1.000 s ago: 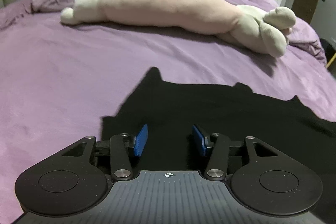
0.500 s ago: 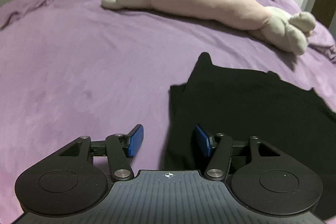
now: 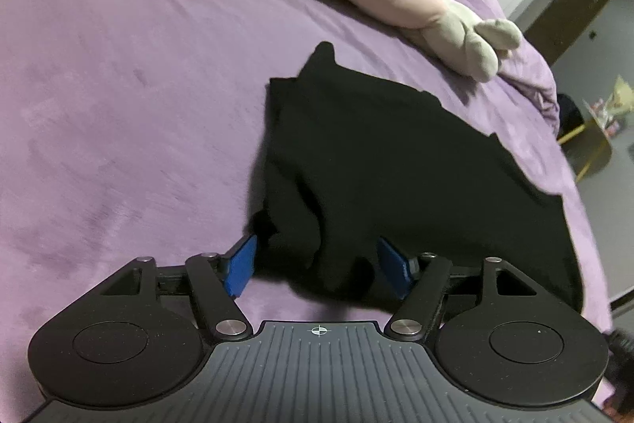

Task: Fold small clothes

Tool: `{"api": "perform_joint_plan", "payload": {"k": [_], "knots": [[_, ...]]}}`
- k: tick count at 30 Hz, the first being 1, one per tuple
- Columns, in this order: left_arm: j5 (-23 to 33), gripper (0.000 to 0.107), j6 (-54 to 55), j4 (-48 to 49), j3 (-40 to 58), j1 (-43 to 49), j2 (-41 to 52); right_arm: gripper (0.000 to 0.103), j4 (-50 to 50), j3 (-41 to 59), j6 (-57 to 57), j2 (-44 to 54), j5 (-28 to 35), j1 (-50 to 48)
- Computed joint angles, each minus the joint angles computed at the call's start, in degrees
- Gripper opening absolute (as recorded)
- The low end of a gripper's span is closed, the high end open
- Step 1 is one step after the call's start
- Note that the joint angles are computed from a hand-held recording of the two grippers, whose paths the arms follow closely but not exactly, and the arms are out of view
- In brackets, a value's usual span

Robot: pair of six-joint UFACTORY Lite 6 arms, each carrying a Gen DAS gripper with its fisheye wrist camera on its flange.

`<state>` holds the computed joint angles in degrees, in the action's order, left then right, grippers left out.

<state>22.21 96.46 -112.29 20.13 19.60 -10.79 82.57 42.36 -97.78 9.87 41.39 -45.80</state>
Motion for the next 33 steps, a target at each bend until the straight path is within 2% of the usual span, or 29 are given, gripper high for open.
{"api": "perform_joint_plan", "payload": {"k": [3,5,8,9,12,14,16,18,19,21,24,30,33], "knots": [[4.9,0.073,-2.4,-0.2,2.0,3.7,4.9,0.026,8.2,-4.2,-6.8,-5.3,-8.4,2.9],[8.7,0.073,-4.6,0.8,3.4,6.6,8.0,0.026,12.9,-5.9,-10.7,-7.5,-11.4,3.9],[13.9,0.07,-7.4,3.1,6.8,9.4,13.9,0.026,14.2,-8.6,-12.4,-10.7,-6.5,2.3],[14.8,0.066,-7.7,2.9,7.6,9.8,15.5,0.026,14.1,-10.0,-12.9,-12.2,-4.7,2.3],[17.9,0.064,-8.6,1.1,10.3,10.6,20.4,0.026,14.8,-14.6,-15.8,-16.9,-2.4,7.0],[19.2,0.056,-9.6,0.6,12.4,11.2,23.7,0.026,14.2,-16.3,-14.1,-17.9,-3.6,12.8],[19.7,0.035,-11.7,0.5,15.2,11.2,27.3,0.026,14.6,-17.3,-11.9,-17.8,-4.5,18.9],[22.2,0.027,-13.2,2.8,17.7,12.2,31.3,0.025,18.0,-18.4,-12.5,-17.4,-5.8,25.6],[22.7,0.024,-13.3,2.7,18.1,12.4,32.3,0.021,20.5,-18.6,-13.1,-16.8,-6.6,29.2],[23.8,0.022,-13.4,3.0,18.2,13.2,32.8,0.014,26.0,-18.5,-15.4,-15.3,-8.0,36.0],[24.9,0.021,-12.9,3.3,17.0,14.1,31.6,0.012,36.8,-17.9,-21.4,-14.4,-11.3,44.7],[26.0,0.02,-11.9,2.3,15.7,15.0,30.6,0.012,49.4,-14.0,-32.2,-9.4,-14.9,52.7],[25.3,0.02,-13.6,2.8,16.5,15.3,31.7,0.011,50.6,-14.0,-34.8,-9.6,-16.3,53.8]]}}
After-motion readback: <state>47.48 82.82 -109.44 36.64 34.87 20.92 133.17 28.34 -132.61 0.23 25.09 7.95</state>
